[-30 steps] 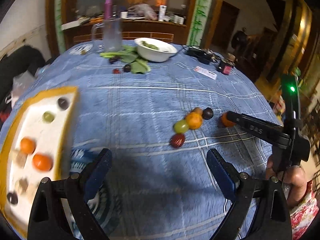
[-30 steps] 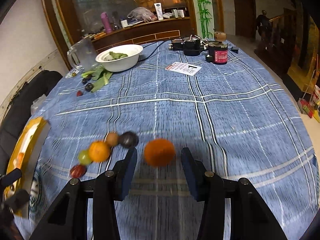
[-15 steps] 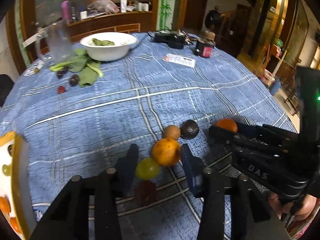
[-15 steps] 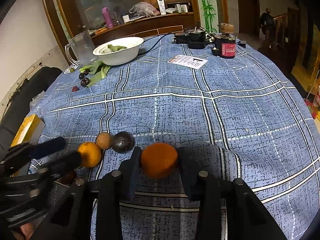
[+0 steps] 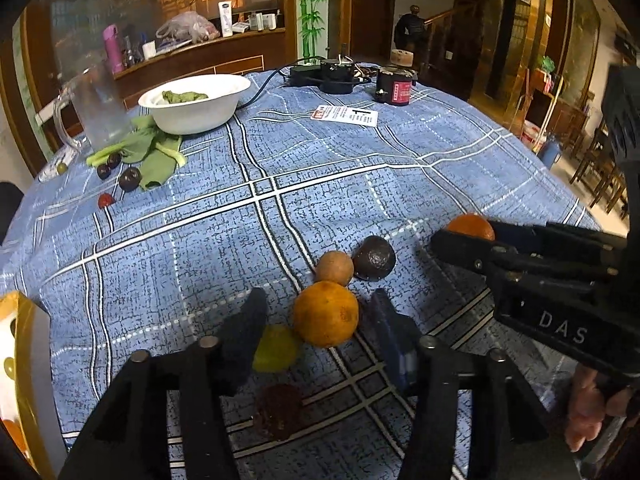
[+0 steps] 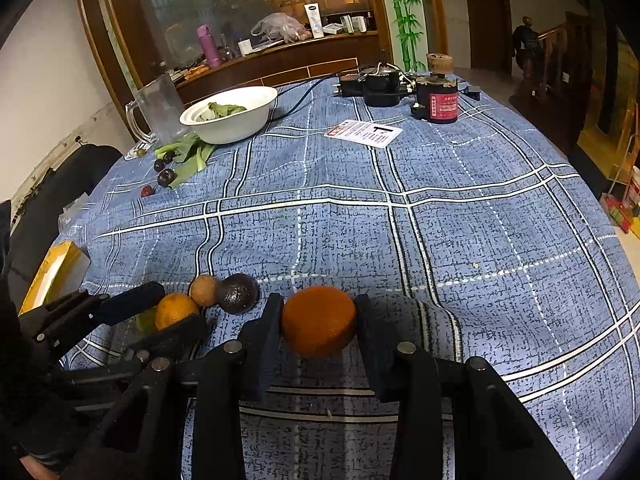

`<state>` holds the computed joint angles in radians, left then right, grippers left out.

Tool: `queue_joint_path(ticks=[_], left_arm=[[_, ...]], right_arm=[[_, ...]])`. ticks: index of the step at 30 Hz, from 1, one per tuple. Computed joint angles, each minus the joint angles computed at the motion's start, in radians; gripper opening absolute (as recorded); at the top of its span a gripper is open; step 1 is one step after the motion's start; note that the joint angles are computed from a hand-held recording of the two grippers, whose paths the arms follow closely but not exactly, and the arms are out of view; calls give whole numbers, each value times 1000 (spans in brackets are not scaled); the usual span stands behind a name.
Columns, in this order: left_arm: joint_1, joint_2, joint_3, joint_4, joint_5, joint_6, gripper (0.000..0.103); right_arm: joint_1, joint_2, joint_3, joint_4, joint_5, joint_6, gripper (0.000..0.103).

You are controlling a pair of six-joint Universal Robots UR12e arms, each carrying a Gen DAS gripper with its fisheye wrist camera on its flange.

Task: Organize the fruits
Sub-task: 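Grasp an orange with the left tool while the right grasps another orange, then carry both oranges over the white tray and open both tools to drop them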

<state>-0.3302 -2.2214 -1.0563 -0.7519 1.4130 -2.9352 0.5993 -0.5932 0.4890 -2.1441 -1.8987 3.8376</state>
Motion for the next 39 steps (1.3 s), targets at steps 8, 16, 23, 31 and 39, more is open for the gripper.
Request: queue_joint_path(ticks=[8,16,23,31,39], left_arm=[[11,-16,32,-74,-3,-46,73],[3,-4,3,-11,31,-33,50],[11,7,-15,16,-10,-54,45],[20,35,-49,76,-10,-122,28],[57,153,-190,156,8,-250,28]], right_arm=[[0,15,-28,20,13,-12,38],[5,16,-29,12,2,-19,38],[6,3,-6,-21,-2,-17,38],[13,4,-4,-75,-21,-46,38],[18,-4,16,-104,-48,-58,38]])
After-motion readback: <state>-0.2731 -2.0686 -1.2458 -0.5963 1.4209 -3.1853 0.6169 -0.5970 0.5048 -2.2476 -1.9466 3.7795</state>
